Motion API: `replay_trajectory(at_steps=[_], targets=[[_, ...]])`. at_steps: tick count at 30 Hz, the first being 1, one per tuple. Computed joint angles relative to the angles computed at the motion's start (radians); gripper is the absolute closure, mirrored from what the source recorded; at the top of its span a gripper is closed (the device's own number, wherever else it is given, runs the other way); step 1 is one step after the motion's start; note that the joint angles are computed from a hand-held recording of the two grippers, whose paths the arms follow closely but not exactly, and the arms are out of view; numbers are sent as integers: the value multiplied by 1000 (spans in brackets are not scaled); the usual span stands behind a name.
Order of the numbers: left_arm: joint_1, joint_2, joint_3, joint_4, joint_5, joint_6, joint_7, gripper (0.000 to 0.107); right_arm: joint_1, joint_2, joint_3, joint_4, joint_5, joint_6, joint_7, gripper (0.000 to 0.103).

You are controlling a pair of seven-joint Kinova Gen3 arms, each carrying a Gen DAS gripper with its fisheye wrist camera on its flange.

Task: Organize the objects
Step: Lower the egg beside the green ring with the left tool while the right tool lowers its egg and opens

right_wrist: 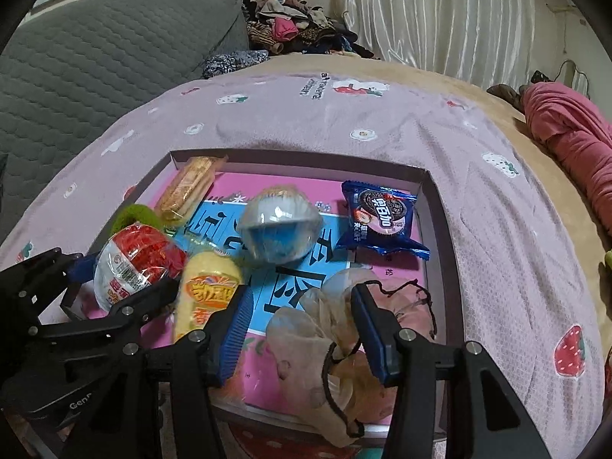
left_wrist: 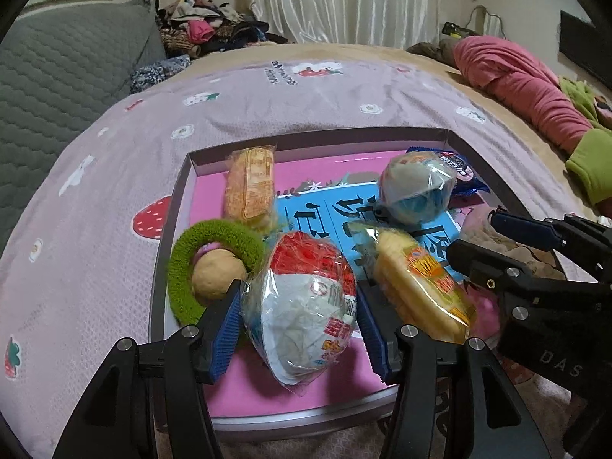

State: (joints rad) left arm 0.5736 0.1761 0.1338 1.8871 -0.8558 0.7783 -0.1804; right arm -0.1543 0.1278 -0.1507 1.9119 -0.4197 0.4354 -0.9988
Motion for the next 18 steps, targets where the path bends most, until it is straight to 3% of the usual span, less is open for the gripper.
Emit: replay_trajectory(at_steps=[6,9,18], targets=[[-4,-5,-1,2,3,4,4,46,-8,-2,3,-5,22,9,-19,46],[-6,-6,0,0,2,15,6,33,-2,-8,0,-2,5,10,-4,43],[-15,-9,7,-5,13,25,-9,31,6,-13,7,-5,-28,14,15,38]])
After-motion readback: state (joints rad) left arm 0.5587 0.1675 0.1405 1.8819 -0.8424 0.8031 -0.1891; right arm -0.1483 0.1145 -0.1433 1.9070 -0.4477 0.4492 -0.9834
